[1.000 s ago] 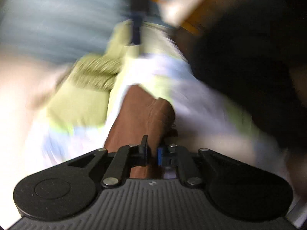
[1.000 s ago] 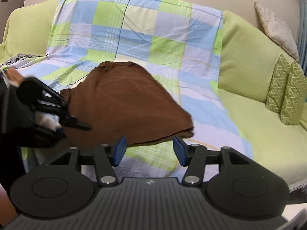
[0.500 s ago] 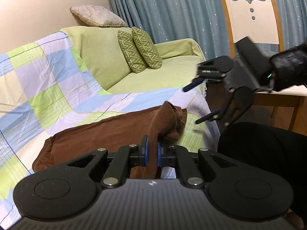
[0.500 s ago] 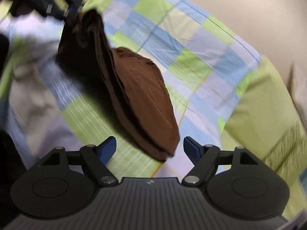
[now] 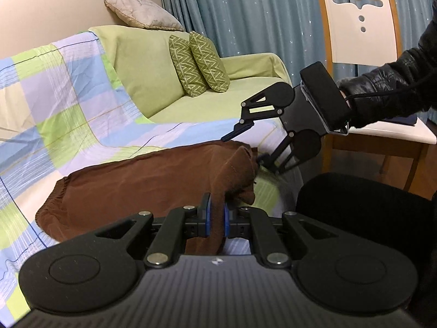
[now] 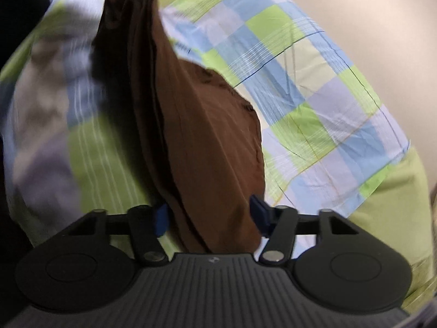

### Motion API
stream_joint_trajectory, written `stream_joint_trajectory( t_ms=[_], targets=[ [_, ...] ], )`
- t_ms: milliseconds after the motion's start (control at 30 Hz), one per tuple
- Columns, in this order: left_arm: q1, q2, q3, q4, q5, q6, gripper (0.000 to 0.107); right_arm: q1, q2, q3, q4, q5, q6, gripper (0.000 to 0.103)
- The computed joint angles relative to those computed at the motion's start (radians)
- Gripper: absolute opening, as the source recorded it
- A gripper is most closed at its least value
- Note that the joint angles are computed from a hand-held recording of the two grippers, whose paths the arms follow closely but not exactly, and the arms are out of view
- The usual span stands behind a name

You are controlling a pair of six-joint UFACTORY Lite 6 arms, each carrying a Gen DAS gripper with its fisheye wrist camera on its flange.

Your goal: Fold clothes

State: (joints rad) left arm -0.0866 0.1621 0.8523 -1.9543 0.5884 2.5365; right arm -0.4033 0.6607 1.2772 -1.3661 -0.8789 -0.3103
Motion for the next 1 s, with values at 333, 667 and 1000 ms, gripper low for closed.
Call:
stream_joint_trajectory(
  t_ms=[333, 667, 1000],
  targets=[
    [0.024, -0.143, -0.104, 0.055, -0.014, 0.004, 0.005, 0.005, -0.124, -0.056, -0.019, 0.094, 0.048, 0.006],
    [0.365, -0.753, -0.427, 0.623, 0.151, -0.493, 0.005, -0.053, -0.716, -0.480, -0.454, 0.008, 0.420, 0.006],
    [0.336, -0.314, -0.127, 0.406, 0.063, -0.457, 0.005, 0.145, -0.642, -0.193, -0.659, 0.135, 0.713, 0.006]
  ],
)
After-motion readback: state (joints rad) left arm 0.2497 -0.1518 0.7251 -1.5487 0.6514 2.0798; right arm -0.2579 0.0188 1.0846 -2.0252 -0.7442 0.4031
